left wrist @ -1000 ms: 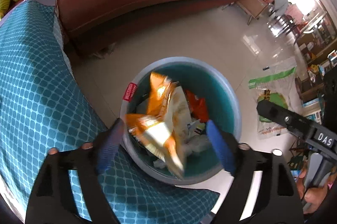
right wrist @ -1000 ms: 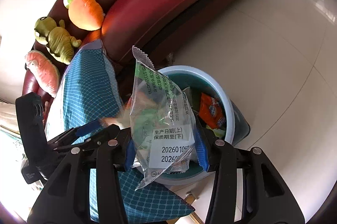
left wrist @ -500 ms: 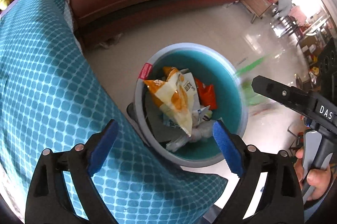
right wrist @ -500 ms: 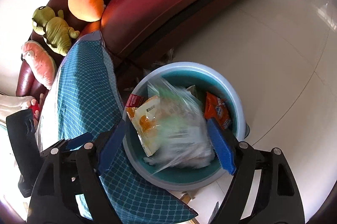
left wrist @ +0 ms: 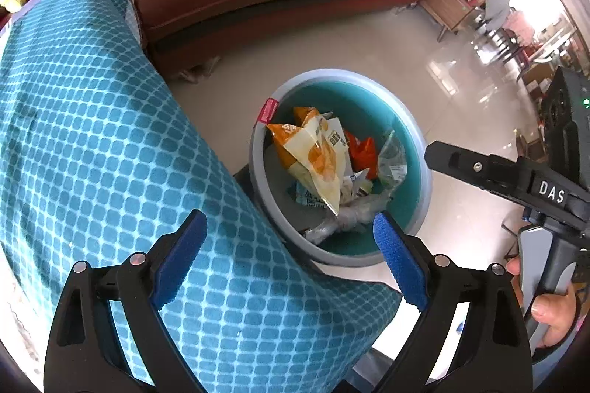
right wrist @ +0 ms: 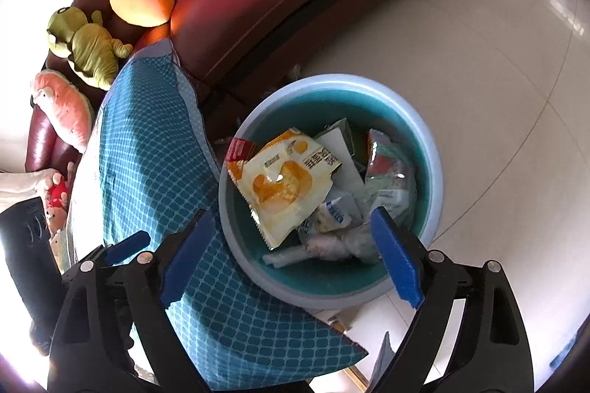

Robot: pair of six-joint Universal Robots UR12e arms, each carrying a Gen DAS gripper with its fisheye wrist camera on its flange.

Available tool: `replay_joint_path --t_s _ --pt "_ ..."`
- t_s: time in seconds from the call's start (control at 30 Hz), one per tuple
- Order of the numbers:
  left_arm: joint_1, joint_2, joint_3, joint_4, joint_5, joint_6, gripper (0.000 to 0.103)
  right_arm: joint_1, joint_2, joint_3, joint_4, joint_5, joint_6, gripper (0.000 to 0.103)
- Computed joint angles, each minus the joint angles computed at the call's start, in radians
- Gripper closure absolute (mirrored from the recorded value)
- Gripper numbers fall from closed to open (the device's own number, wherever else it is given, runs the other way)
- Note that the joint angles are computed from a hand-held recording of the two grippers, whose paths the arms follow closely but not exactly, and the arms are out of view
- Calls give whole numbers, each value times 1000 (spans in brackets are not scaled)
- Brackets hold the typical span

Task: Collect trash
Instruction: 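Carry wrapper and bag over the teal bucket and open both tools to drop them, then move both tools back over the bed toward the candy containers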

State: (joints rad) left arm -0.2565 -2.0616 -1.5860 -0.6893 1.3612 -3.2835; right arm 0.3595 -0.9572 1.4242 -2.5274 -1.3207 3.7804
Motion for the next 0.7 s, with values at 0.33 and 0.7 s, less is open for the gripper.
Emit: replay_joint_path --t_s 0.33,0.7 --pt "28 69 -84 63 -14 -12 11 36 -16 -14 25 -37 -8 19" --pt "98 183 -244 153 -17 -44 10 99 14 -101 86 -14 -47 19"
